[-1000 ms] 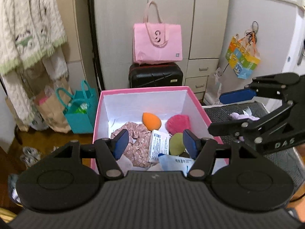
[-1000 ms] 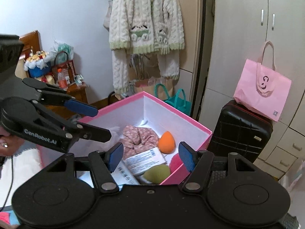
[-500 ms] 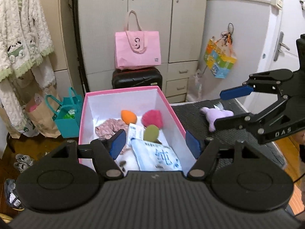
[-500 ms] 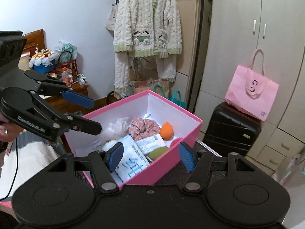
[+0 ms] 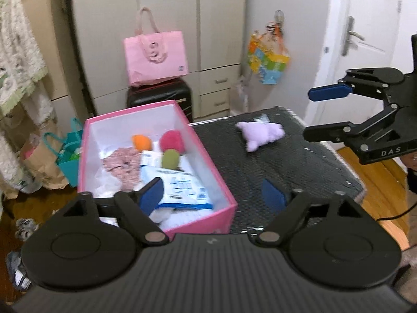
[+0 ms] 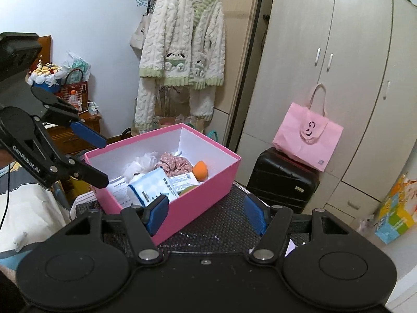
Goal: Organize soft objects
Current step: 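Move both grippers back toward the lilac plush on the table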
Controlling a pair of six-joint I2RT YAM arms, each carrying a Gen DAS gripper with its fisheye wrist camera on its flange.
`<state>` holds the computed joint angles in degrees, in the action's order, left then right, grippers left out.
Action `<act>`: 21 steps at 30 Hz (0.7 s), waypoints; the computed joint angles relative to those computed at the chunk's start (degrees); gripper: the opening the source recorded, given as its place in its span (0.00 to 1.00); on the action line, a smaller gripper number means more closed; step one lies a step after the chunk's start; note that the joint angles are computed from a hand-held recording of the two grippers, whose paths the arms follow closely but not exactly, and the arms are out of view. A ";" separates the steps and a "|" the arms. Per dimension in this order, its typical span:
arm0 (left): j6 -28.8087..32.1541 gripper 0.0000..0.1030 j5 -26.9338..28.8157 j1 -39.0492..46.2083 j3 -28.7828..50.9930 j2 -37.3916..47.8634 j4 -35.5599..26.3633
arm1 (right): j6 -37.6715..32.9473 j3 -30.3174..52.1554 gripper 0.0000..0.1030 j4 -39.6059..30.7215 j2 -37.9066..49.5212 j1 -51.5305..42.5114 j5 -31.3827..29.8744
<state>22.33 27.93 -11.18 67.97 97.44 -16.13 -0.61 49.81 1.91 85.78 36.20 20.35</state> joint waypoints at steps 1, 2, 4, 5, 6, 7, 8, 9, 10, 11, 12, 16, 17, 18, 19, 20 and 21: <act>-0.14 0.83 0.32 -0.54 -0.42 -0.13 0.07 | -0.35 -1.62 0.68 0.97 -1.21 0.27 0.30; -0.74 0.84 0.34 -1.20 -0.69 -0.08 0.17 | -0.52 -3.36 0.69 1.87 -2.57 0.44 0.49; -1.66 0.84 1.14 -2.49 -1.30 0.21 0.89 | -0.01 -5.52 0.70 2.33 -4.50 0.76 0.92; -1.64 0.85 1.72 -3.10 -1.43 0.46 1.18 | 0.38 -6.63 0.70 2.43 -5.44 0.83 1.18; -1.82 0.85 2.07 -3.91 -1.49 0.83 1.58 | 0.66 -7.52 0.70 2.44 -6.22 0.67 1.17; -2.06 0.85 2.03 -4.68 -1.64 1.06 2.10 | 0.97 -8.32 0.70 2.50 -6.83 0.52 1.06; -2.21 0.85 1.80 -5.61 -1.86 1.22 2.69 | 1.35 -9.26 0.70 2.58 -7.48 0.16 0.75; -2.26 0.85 1.64 -6.49 -1.88 1.56 3.24 | 1.83 -10.11 0.70 2.70 -7.99 -0.19 0.51; -2.48 0.85 1.46 -7.35 -1.78 2.00 3.72 | 2.13 -11.06 0.70 2.98 -8.48 -0.67 0.17; -2.69 0.85 1.38 -8.06 -1.61 2.42 3.94 | 2.46 -12.15 0.70 3.36 -8.96 -1.13 -0.21; -3.03 0.85 1.26 -8.91 -1.23 3.06 4.09 | 2.62 -13.00 0.70 3.78 -9.22 -1.62 -0.73; -4.47 0.86 1.07 -11.66 -0.05 5.37 5.40 | 3.40 -16.76 0.70 6.94 -9.18 -4.82 -3.68; -4.44 0.86 1.26 -12.24 0.21 6.03 5.81 | 3.28 -17.89 0.70 8.15 -9.15 -5.82 -4.85; -4.44 0.86 1.58 -12.68 0.30 6.63 6.44 | 2.72 -19.26 0.70 9.98 -9.12 -7.29 -6.85; -5.13 0.86 1.87 -13.11 0.15 7.17 7.60 | 2.27 -20.42 0.70 11.46 -9.20 -8.47 -8.53; -7.03 0.86 2.60 -13.38 -0.66 7.55 10.08 | 2.08 -21.47 0.70 12.84 -9.22 -9.77 -10.02; -9.26 0.86 3.06 -13.62 -1.89 7.70 13.27 | 2.42 -22.81 0.70 14.59 -9.34 -11.12 -10.97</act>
